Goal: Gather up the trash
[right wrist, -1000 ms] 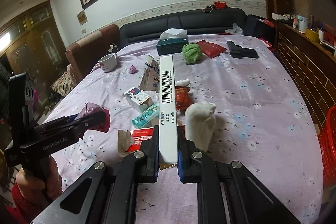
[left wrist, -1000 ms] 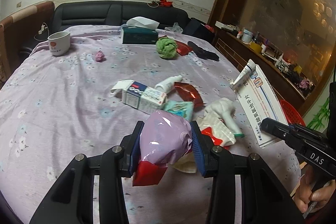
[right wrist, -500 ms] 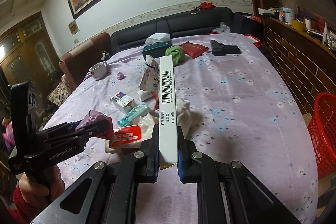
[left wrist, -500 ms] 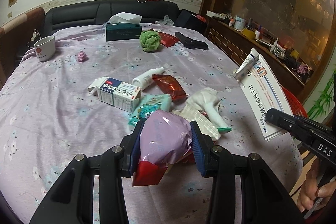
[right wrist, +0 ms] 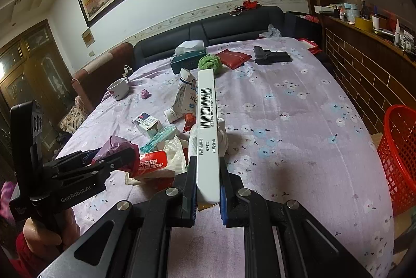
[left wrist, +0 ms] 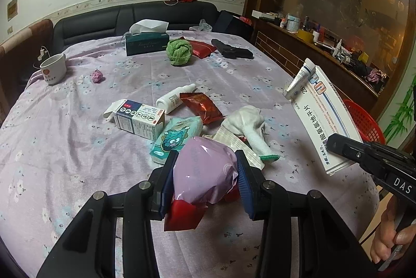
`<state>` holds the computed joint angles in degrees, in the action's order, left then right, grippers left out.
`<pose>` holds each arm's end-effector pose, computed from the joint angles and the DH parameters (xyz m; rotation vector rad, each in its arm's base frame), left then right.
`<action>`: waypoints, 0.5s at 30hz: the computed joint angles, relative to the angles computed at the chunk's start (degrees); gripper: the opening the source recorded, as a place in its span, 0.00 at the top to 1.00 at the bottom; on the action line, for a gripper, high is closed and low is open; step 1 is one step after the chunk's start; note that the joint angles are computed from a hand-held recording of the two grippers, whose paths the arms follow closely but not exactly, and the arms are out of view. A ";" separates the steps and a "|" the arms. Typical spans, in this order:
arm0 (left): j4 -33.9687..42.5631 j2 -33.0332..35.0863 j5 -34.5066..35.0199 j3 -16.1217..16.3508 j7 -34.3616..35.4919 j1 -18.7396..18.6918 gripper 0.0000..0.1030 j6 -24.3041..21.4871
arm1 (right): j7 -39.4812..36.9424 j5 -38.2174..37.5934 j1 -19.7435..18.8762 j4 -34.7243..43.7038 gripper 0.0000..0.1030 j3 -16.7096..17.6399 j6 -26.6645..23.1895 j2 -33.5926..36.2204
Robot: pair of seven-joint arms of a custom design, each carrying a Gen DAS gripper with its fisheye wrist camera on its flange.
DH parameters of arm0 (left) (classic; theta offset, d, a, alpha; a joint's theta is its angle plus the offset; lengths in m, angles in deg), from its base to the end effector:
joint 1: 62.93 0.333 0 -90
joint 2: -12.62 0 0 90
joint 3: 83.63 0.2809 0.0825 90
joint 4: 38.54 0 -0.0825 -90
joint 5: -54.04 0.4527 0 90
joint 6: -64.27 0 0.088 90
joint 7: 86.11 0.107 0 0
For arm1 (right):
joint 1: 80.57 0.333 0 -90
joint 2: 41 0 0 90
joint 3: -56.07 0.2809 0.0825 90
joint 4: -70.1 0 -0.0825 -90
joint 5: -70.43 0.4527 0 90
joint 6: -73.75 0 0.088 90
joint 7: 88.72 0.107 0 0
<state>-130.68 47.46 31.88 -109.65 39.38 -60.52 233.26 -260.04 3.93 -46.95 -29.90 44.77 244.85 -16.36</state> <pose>0.7380 -0.2372 0.3176 -1.3344 2.2521 -1.1114 0.6411 0.3458 0.3198 -1.4450 1.7474 -0.5728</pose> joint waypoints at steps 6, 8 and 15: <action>-0.86 -0.47 0.04 -0.46 0.26 0.34 0.60 0.88 | 1.23 -1.31 0.18 -0.52 0.86 0.02 -0.36 -0.54; -0.92 -0.50 0.08 -0.53 0.24 0.41 0.60 0.91 | 0.94 -1.20 -0.15 -0.46 0.86 0.41 -0.52 -0.52; -1.36 -0.89 -0.11 -0.93 0.39 0.79 0.60 1.11 | 0.65 -1.60 -0.54 -0.87 0.86 1.05 -0.77 -1.06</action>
